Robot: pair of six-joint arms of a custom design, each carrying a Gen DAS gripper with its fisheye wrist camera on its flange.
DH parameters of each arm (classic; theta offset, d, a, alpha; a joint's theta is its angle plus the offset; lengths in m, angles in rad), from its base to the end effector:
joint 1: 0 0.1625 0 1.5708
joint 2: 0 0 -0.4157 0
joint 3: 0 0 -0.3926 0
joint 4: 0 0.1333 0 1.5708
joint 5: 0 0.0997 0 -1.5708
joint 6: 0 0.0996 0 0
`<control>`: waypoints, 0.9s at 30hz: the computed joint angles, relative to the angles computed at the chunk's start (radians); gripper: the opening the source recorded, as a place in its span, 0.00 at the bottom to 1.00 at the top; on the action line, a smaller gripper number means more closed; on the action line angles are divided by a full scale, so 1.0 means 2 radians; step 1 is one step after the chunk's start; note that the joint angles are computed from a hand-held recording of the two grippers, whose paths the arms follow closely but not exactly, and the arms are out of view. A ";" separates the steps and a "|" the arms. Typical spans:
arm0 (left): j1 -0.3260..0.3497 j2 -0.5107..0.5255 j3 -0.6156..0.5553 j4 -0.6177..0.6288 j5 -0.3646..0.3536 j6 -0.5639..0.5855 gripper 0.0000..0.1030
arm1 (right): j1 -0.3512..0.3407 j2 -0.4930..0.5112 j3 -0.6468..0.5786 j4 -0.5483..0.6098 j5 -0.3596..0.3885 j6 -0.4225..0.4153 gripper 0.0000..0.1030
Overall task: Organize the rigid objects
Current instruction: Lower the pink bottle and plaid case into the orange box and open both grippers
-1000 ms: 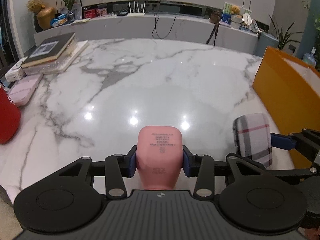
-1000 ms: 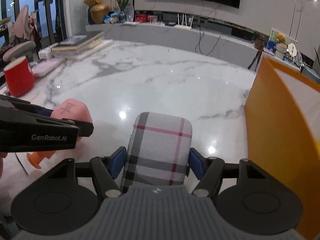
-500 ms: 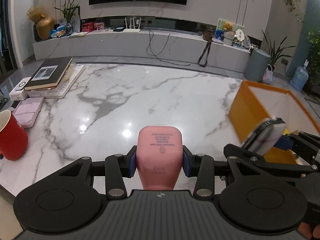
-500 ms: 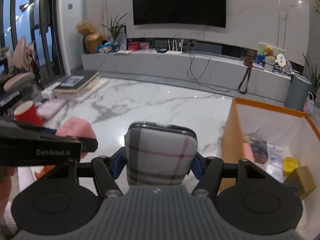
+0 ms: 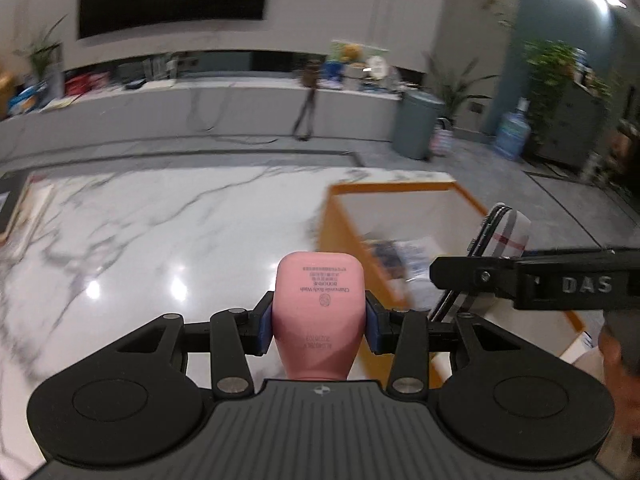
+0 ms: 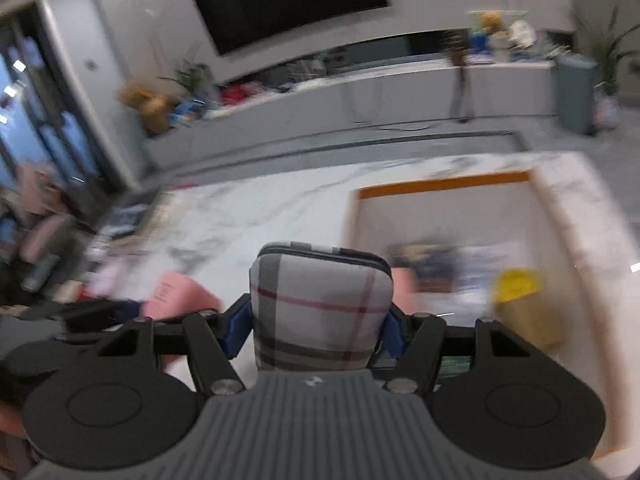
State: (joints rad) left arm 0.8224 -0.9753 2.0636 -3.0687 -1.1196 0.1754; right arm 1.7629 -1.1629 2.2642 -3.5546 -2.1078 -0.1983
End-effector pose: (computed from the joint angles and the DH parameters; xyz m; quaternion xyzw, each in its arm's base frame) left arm -0.2396 -0.5178 0.1164 0.3846 0.8746 -0.2520 0.1541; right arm 0.1709 -0.4476 0.2166 0.0580 -0.8772 0.4110 0.2412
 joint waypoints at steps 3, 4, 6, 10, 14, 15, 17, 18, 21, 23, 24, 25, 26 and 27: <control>-0.007 0.010 -0.013 0.006 -0.021 0.005 0.48 | -0.006 -0.033 0.005 0.034 -0.015 -0.006 0.62; -0.008 0.013 -0.018 0.012 -0.030 0.006 0.48 | -0.007 -0.043 0.005 0.052 -0.028 -0.007 0.62; -0.012 0.022 -0.028 0.023 -0.046 0.010 0.48 | -0.009 -0.054 0.004 0.080 -0.060 -0.017 0.62; -0.019 0.047 -0.047 0.045 -0.074 0.025 0.48 | -0.024 -0.068 0.004 0.127 -0.105 -0.025 0.62; -0.020 0.069 -0.063 0.064 -0.092 0.024 0.48 | -0.046 -0.090 0.012 0.185 -0.124 -0.026 0.62; -0.021 0.074 -0.064 0.068 -0.093 0.022 0.48 | -0.050 -0.091 0.013 0.196 -0.126 -0.025 0.62; -0.020 0.083 -0.072 0.082 -0.093 0.021 0.48 | -0.059 -0.090 0.007 0.226 -0.124 -0.025 0.62; -0.020 0.087 -0.076 0.090 -0.092 0.022 0.48 | -0.061 -0.089 0.005 0.241 -0.123 -0.024 0.62; -0.019 0.098 -0.090 0.124 -0.089 0.019 0.48 | -0.065 -0.078 -0.005 0.273 -0.126 -0.015 0.62; -0.018 0.104 -0.098 0.144 -0.084 0.019 0.48 | -0.070 -0.071 -0.010 0.280 -0.127 -0.011 0.62; -0.018 0.104 -0.098 0.148 -0.082 0.017 0.48 | -0.074 -0.067 -0.010 0.277 -0.124 -0.012 0.62; -0.018 0.107 -0.102 0.153 -0.081 0.016 0.48 | -0.073 -0.060 -0.009 0.261 -0.126 -0.024 0.62; -0.017 0.111 -0.107 0.159 -0.080 0.015 0.48 | -0.073 -0.055 -0.009 0.253 -0.127 -0.033 0.63; -0.017 0.113 -0.109 0.162 -0.077 0.013 0.48 | -0.073 -0.052 -0.012 0.251 -0.129 -0.034 0.63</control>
State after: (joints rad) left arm 0.7878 -0.7499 1.8461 -2.7449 -1.2745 0.2021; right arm 1.6162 -1.2664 2.2402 -3.0520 -2.3659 -0.2669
